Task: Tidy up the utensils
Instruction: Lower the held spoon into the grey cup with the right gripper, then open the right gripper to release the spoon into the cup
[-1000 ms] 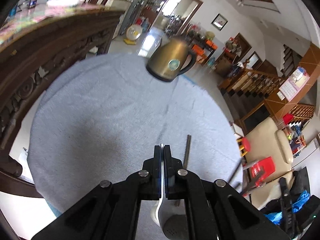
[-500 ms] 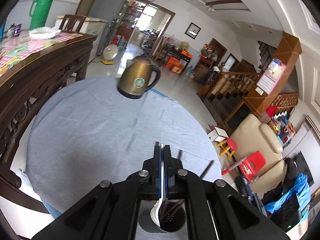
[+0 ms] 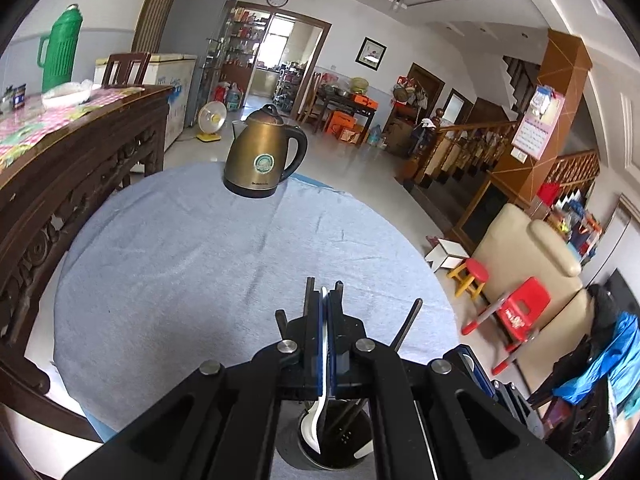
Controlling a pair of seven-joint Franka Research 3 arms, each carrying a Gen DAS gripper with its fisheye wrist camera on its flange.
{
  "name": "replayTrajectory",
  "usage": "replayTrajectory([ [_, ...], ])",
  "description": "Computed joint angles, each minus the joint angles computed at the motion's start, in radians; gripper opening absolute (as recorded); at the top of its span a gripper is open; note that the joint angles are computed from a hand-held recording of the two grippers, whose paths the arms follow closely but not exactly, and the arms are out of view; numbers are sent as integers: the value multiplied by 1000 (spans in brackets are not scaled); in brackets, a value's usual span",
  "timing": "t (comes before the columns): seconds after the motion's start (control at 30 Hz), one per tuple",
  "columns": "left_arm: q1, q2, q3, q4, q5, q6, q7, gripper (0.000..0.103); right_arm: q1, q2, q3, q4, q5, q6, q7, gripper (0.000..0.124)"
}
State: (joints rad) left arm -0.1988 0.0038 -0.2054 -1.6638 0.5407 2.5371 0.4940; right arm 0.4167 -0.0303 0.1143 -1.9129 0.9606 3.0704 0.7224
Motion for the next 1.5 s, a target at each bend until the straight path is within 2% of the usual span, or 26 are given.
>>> replayTrajectory([
  [0.6, -14, 32, 2, 2, -22, -9, 44, 2, 2, -18, -7, -38, 3, -50, -26, 8],
  [0.87, -18, 26, 1, -20, -29, -15, 41, 2, -3, -9, -7, -27, -32, -70, 9, 8],
  [1.3, -15, -7, -5, -63, -115, -9, 111, 2, -15, -12, -10, -19, -37, -146, 17, 9],
  [1.37, -15, -16, -7, -68, -101, -15, 111, 6, -18, -10, -11, -13, -47, -157, 32, 15],
  [1.43, -12, -31, -10, -76, -60, -23, 86, 18, -22, -14, -11, -17, -53, -163, 47, 25],
  [1.5, -6, -47, -11, -89, -18, -30, 49, 25, -24, -12, -12, -17, -52, -139, 57, 26],
])
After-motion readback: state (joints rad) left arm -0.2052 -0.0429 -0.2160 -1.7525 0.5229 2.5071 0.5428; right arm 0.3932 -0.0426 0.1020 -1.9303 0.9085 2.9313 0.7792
